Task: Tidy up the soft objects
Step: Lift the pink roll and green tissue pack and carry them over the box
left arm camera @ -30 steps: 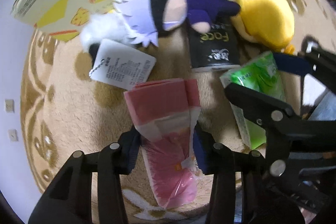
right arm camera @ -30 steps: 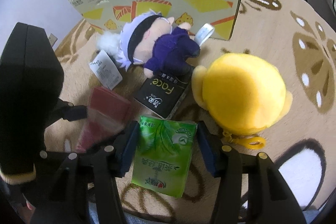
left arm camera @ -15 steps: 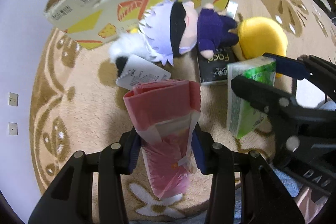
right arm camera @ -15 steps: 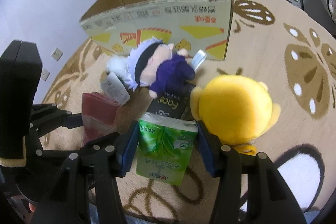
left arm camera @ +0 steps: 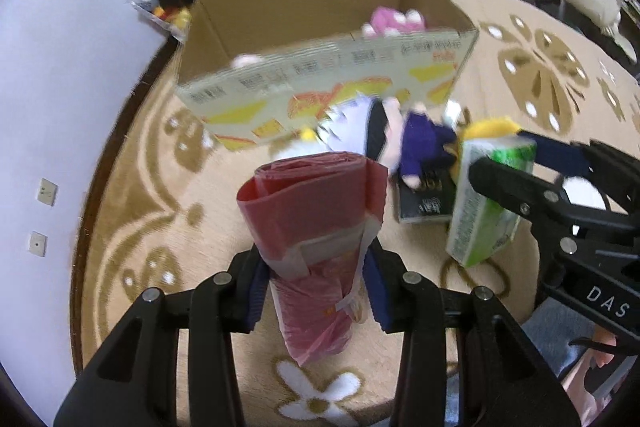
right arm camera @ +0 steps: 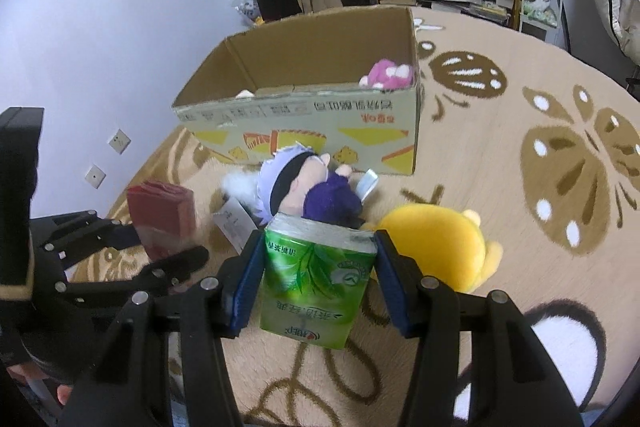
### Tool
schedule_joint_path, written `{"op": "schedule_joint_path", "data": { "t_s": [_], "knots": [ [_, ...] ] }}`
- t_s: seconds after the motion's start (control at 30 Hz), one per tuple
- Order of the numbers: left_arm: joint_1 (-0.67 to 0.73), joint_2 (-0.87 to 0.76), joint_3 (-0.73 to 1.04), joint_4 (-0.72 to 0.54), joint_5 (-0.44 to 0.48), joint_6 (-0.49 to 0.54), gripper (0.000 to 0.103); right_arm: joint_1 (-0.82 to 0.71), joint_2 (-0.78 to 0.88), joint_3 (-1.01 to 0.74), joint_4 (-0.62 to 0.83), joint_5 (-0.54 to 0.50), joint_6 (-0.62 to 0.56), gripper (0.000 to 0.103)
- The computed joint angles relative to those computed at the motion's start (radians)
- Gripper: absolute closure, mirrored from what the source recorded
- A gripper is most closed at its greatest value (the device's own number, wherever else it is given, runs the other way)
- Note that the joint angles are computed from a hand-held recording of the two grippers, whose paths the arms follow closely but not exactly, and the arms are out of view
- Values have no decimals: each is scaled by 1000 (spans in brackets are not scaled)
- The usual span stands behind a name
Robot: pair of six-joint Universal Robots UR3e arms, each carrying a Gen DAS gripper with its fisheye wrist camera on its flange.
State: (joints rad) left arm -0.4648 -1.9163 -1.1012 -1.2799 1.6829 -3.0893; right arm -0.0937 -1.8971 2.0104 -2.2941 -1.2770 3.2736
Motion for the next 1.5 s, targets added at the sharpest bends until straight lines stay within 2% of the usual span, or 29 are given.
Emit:
{"op": "schedule_joint_path", "data": {
  "t_s": [0.1,0.2,0.5,0.83,0.93,1.1,1.3,1.4,1.5],
  "knots": [
    [9,14,4,39,12,0,63,-24,-11,-6,-2,23,0,46],
    [27,28,-7,84,-24,23,63,-57,-30,-9,2,61,3,46],
    [18,3,81,178,-4,17,63,-95,-11,-70,-16,78,2,46],
    [40,-103,262,244,-16,-14,63,-99,106,-249,-5,61,-29,46],
    [58,-149,335,229,-41,-19,63,-95,148,-304,-15,49,-38,46],
    [57,-276,521,202,-1,-27,63,-89,226,-384,-55,45,-36,46],
    [76,-355,628,223,-5,-55,63,-84,304,-436,-118,36,-40,46],
    [72,-362,607,287,32,-55,63,-92,333,-447,-138,48,-37,46],
    [82,-341,541,364,23,-77,63,-99,362,-451,-162,57,-31,46]
  ]
}}
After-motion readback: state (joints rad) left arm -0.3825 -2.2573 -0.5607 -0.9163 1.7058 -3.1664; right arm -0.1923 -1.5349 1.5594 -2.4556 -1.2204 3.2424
